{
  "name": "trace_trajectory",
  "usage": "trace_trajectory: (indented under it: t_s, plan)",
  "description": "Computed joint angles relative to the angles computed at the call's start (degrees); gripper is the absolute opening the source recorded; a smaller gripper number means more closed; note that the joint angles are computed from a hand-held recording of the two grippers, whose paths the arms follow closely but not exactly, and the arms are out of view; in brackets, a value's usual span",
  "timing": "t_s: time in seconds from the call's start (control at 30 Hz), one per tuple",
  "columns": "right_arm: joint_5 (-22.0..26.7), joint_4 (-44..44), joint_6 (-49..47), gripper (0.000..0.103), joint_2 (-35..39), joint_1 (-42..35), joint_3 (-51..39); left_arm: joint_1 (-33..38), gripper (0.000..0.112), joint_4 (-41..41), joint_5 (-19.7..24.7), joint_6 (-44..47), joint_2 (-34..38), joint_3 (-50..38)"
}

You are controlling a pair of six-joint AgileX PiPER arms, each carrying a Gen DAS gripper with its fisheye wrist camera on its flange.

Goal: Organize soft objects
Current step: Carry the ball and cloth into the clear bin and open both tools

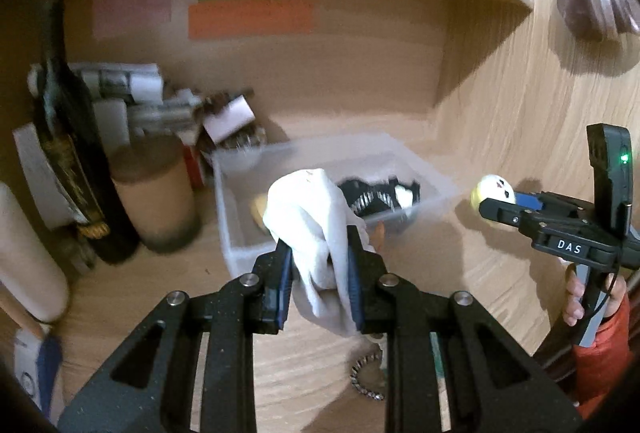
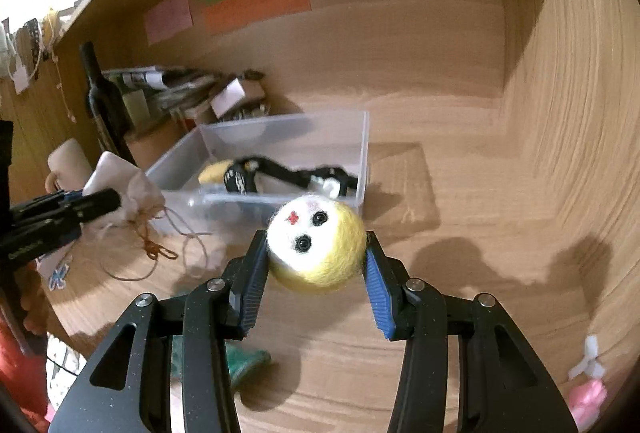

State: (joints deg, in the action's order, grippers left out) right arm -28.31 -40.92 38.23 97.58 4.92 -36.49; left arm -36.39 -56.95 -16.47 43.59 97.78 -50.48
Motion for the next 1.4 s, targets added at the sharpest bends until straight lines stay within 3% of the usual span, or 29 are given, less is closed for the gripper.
trace_trajectory:
  t_s: [0.23, 0.63, 0.87, 1.23, 1.4]
  plan:
    - [-0.51, 1.42, -1.18, 0.042, -2.71, 0.49, -1.37, -0.74, 0.024, -5.54, -5.15, 6.02, -2.22, -0.67]
    - [0.91, -0.93, 1.0, 0.042, -1.44, 4.88, -9.08, 3.97, 0.024, -3.79, -2.78, 4.74, 4.15, -9.43]
    - [5.21, -5.75, 5.15, 0.042, 4.72, 9.71, -17.42, 6.27, 0.024, -9.03, 1.39, 10.17, 10.17, -14.58]
    - [11.88, -29.38, 28.02, 0.042, 15.1, 13.98, -29.86, 8.81, 0.024, -31.15, 7.31, 33.61, 17.15, -20.07]
    - [12.76, -46.75, 46.23, 0.042, 19.03, 13.73, -34.57, 8.86, 0.024, -32.25, 7.81, 35.69, 17.76, -20.38]
